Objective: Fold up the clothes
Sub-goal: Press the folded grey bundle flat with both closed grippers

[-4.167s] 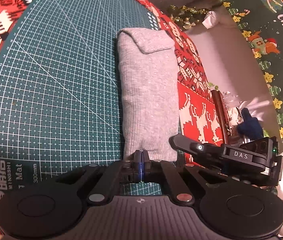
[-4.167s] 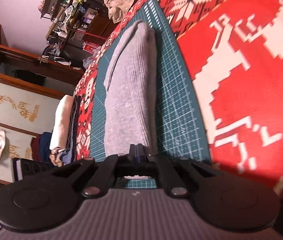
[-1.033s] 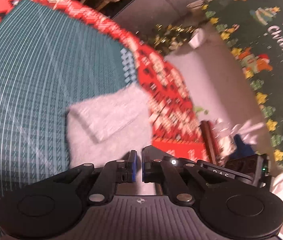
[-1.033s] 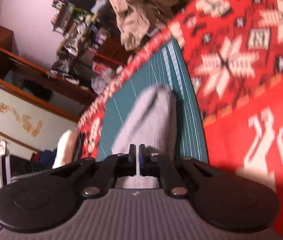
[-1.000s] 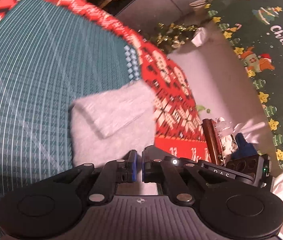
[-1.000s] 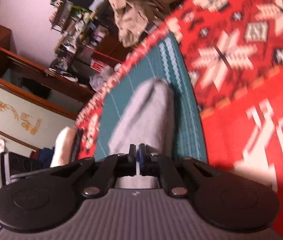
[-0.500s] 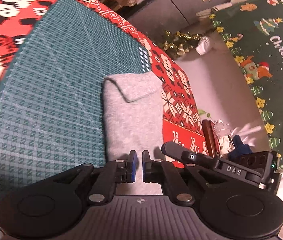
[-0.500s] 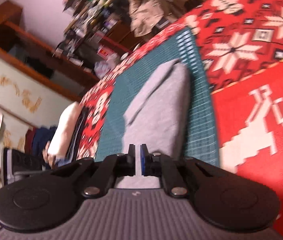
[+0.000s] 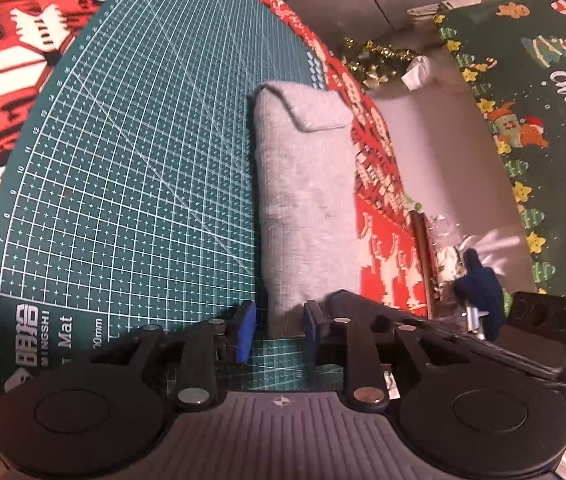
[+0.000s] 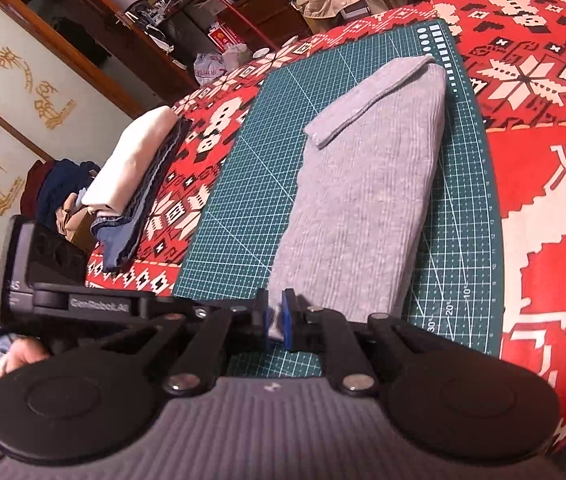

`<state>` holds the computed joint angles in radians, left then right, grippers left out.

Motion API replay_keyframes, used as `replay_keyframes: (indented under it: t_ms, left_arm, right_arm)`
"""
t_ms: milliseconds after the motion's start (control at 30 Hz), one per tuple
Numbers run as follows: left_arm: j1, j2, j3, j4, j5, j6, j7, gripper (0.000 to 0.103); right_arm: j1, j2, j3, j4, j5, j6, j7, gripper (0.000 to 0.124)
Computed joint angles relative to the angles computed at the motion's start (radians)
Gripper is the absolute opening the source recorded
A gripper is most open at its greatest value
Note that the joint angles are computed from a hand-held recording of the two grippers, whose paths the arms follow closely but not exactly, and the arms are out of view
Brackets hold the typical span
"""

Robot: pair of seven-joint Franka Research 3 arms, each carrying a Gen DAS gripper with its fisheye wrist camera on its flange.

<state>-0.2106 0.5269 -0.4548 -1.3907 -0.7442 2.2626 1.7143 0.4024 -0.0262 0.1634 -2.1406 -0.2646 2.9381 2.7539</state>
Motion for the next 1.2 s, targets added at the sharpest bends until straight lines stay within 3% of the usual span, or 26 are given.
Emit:
replay_keyframes:
  t_ms: [67,133,300,467,667,867,1033,1200]
  left_arm:
    - [0.003,0.007,-0.006,0.001,-0.017,0.009,0.005,0.021]
    - [0.002,-0.003,-0.009,-0.014,-0.019,0.032,0.025,0.006]
    - [-0.005,-0.040,-0.002,-0.054,-0.004,0.055,0.025,0.005]
    - [0.013,-0.036,-0.008,-0.063,-0.052,0.043,0.031,0.005]
    - [0.019,-0.038,-0.008,-0.072,-0.086,0.039,0.041,0.005]
    - [0.017,-0.038,-0.006,-0.074,-0.102,0.035,0.041,0.005]
    - [0.017,-0.036,-0.002,-0.071,-0.103,0.022,0.039,0.005]
    - [0.020,-0.033,0.001,-0.060,-0.101,0.001,0.028,0.006]
  right_arm:
    - [-0.001,-0.005,0.001,0.006,-0.011,-0.022,0.002,0.009]
    - [-0.003,-0.007,0.001,0.017,-0.022,-0.045,-0.001,0.009]
    - [0.002,0.032,-0.005,0.102,-0.050,-0.135,-0.046,0.009]
    - [0.030,0.122,-0.026,0.226,0.010,-0.194,-0.186,0.009]
    - [0.079,0.266,-0.067,0.452,0.069,-0.402,-0.361,0.007]
    - [0.107,0.384,-0.132,0.630,0.035,-0.529,-0.386,0.001]
    - [0.106,0.463,-0.175,0.740,0.029,-0.546,-0.386,0.000]
    - [0.108,0.452,-0.209,0.729,0.006,-0.465,-0.330,0.005]
